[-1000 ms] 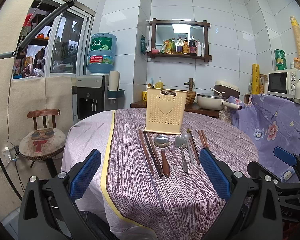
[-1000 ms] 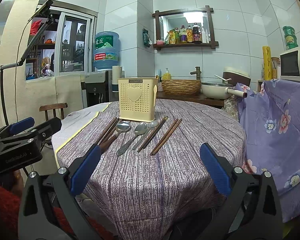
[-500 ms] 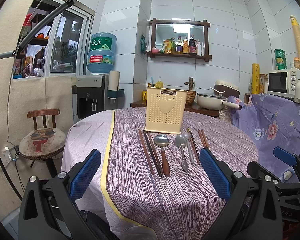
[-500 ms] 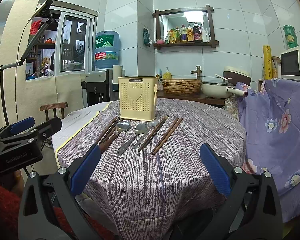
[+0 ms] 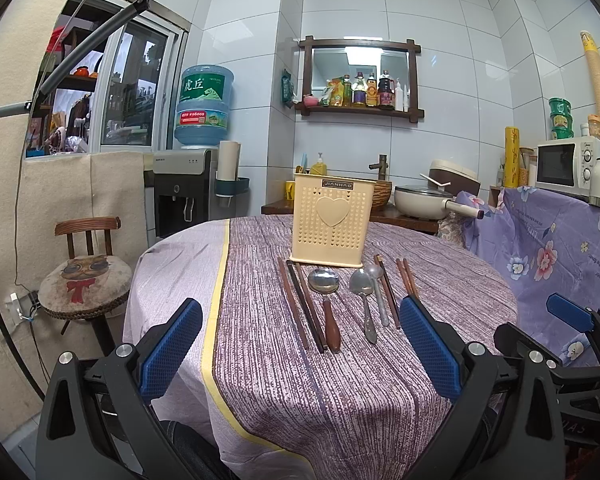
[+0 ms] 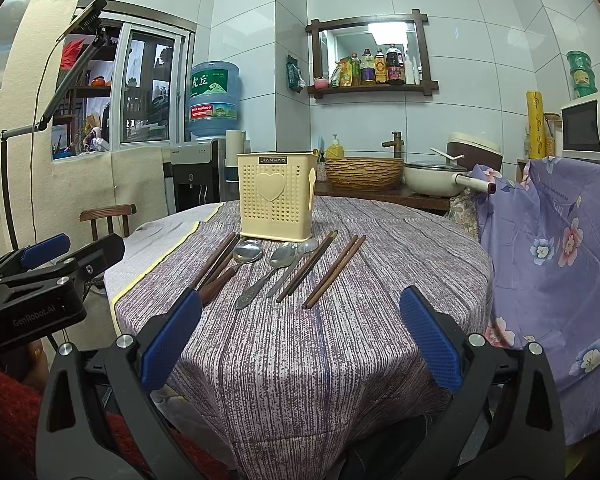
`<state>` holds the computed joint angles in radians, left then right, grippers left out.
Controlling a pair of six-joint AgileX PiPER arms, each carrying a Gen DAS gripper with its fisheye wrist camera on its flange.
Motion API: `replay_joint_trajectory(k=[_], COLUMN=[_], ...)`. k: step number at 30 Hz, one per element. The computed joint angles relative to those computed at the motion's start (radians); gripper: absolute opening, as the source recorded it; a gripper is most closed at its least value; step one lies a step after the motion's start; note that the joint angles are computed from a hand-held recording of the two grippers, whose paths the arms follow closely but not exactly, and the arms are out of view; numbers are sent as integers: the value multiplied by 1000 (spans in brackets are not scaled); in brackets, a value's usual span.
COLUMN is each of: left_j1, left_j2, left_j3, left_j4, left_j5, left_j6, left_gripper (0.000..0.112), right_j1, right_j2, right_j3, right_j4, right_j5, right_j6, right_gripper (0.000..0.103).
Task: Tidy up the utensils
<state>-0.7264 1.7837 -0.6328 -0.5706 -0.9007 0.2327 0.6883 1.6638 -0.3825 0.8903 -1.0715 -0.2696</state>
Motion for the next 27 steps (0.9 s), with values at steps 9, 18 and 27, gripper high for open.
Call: replay_joint_trajectory(k=[9,18,27], left_j1=[-16,52,178], left_j2=[-1,78,115], left_j3=[-9,-32,-310], left_j4=[-25,41,-81], left_j5=[6,9,483], left_j6=[16,-62,270], left_gripper=[98,98,98], right_j1=[-13,-136,-415], right_j2=[16,6,21], right_j3=[-1,-37,-244], right_j4=[-21,-97,-98], right_j5=[4,116,488], right_j6=[22,40,-137], right_gripper=[98,98,98])
